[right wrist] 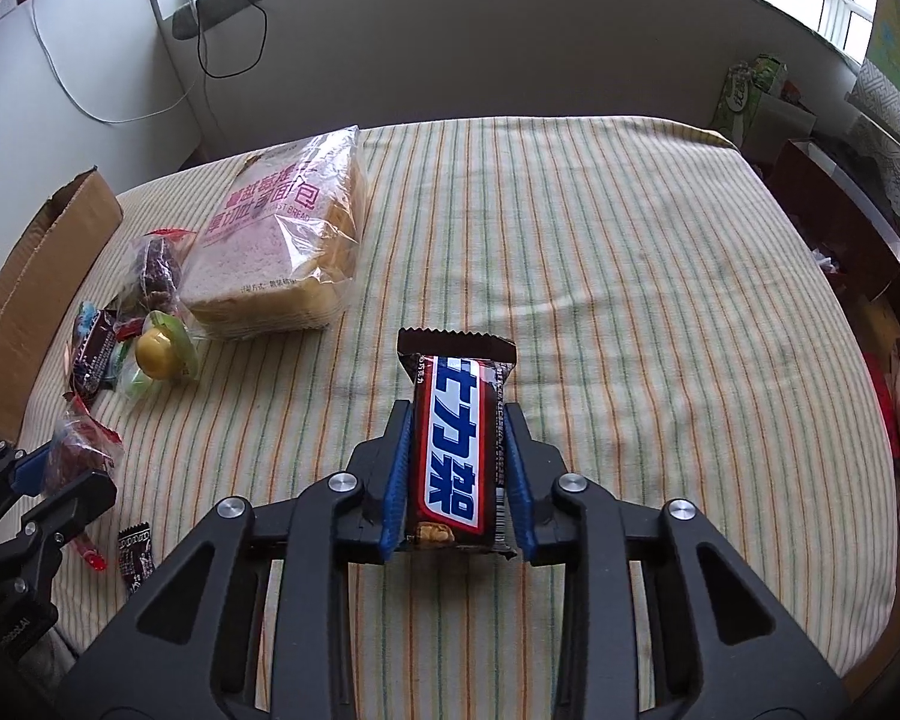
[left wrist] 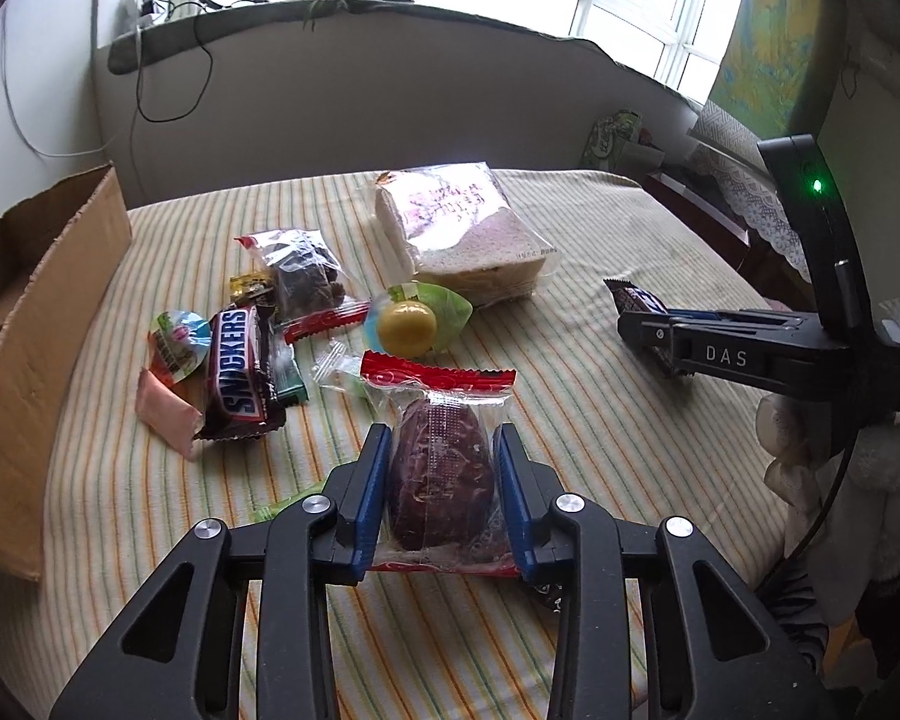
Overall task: Organize snacks
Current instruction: 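Carry the chocolate bar into the box with the right tool while the left tool drops the pastry bag there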
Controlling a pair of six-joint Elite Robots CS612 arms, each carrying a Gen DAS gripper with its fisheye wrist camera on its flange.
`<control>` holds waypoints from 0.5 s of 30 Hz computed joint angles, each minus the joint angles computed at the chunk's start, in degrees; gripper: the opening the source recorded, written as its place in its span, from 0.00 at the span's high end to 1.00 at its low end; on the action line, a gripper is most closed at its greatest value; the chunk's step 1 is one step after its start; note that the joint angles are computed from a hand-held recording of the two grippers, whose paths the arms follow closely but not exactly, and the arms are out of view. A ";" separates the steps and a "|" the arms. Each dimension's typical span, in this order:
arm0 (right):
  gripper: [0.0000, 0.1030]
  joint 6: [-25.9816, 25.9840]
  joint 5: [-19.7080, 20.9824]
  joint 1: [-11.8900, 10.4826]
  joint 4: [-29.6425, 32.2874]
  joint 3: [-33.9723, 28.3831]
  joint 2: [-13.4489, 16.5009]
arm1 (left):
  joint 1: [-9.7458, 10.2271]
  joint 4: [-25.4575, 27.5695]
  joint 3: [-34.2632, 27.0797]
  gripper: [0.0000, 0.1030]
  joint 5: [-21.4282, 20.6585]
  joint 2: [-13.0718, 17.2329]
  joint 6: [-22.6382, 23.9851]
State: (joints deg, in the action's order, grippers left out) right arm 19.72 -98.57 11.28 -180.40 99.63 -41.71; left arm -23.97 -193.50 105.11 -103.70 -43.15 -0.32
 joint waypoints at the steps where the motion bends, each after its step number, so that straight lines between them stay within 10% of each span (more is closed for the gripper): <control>1: 0.71 0.11 -0.18 0.05 -0.36 0.16 -0.12 | 0.17 -0.38 0.10 0.68 -0.23 -0.09 -0.27; 15: 0.71 -2.67 0.15 2.78 -3.38 -1.26 -1.55 | 2.90 -7.43 1.69 0.68 -0.20 -1.82 -3.88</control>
